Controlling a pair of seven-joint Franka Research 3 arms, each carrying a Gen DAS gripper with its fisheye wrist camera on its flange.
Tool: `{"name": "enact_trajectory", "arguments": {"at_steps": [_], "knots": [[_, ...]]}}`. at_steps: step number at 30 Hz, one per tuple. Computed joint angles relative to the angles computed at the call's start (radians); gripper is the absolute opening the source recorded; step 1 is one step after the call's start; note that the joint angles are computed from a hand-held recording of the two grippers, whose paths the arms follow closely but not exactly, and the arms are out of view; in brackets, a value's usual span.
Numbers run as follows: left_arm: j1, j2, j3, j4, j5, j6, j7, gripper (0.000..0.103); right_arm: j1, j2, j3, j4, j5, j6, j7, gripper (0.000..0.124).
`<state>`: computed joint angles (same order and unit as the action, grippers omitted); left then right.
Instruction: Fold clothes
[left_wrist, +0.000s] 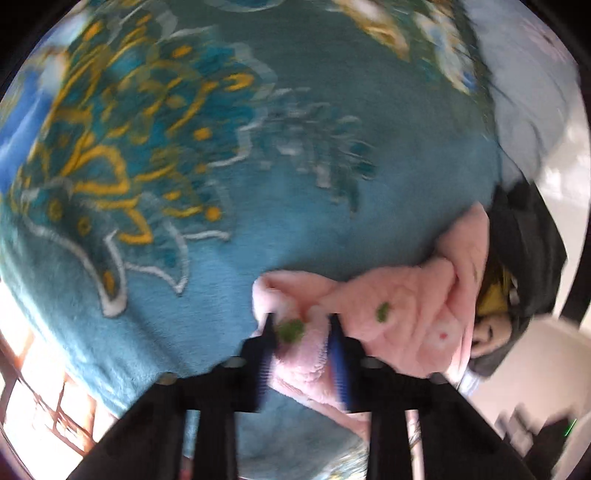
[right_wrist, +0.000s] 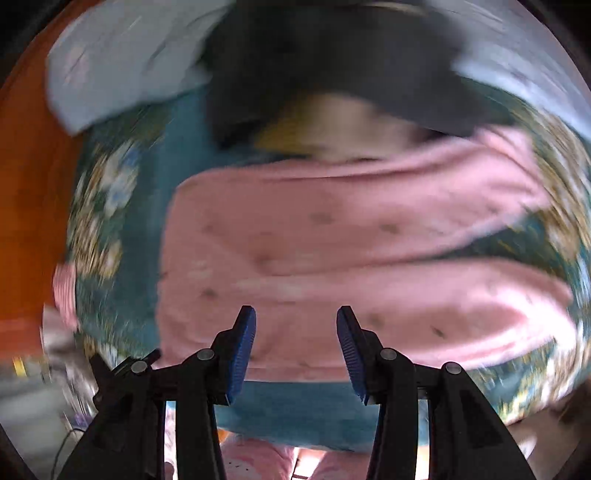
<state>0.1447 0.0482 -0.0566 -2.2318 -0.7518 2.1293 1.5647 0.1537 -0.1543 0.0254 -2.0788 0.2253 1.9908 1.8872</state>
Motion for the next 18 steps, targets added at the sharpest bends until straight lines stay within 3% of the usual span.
{"name": "enact_trajectory", "arguments": {"at_steps": [3, 7, 9, 11, 13, 18], "knots": [[-0.004, -0.027, -0.003, 0.004, -0.021, -0.017, 0.078, 0.019, 0.052, 0.150, 0.034, 0.115, 0.045, 0.004, -0.057, 0.061], [-0.011, -0.053, 0.007, 0.000, -0.055, -0.045, 0.115, 0.019, 0.113, 0.346, 0.059, 0.276, 0.056, -0.001, -0.076, 0.061], [-0.009, -0.050, 0.014, 0.009, -0.067, -0.067, 0.128, 0.019, 0.145, 0.450, 0.064, 0.362, 0.050, 0.009, -0.057, 0.072], [-0.009, -0.056, 0.017, 0.008, -0.080, -0.081, 0.134, 0.019, 0.178, 0.539, 0.062, 0.439, 0.025, 0.019, -0.031, 0.074], [-0.010, -0.048, 0.018, 0.020, -0.082, -0.083, 0.134, 0.019, 0.211, 0.646, 0.060, 0.553, -0.011, -0.028, -0.014, 0.074], [-0.006, -0.036, 0.016, 0.045, -0.080, -0.093, 0.134, 0.019, 0.321, 0.847, 0.015, 0.810, -0.218, -0.236, -0.035, 0.072]]}}
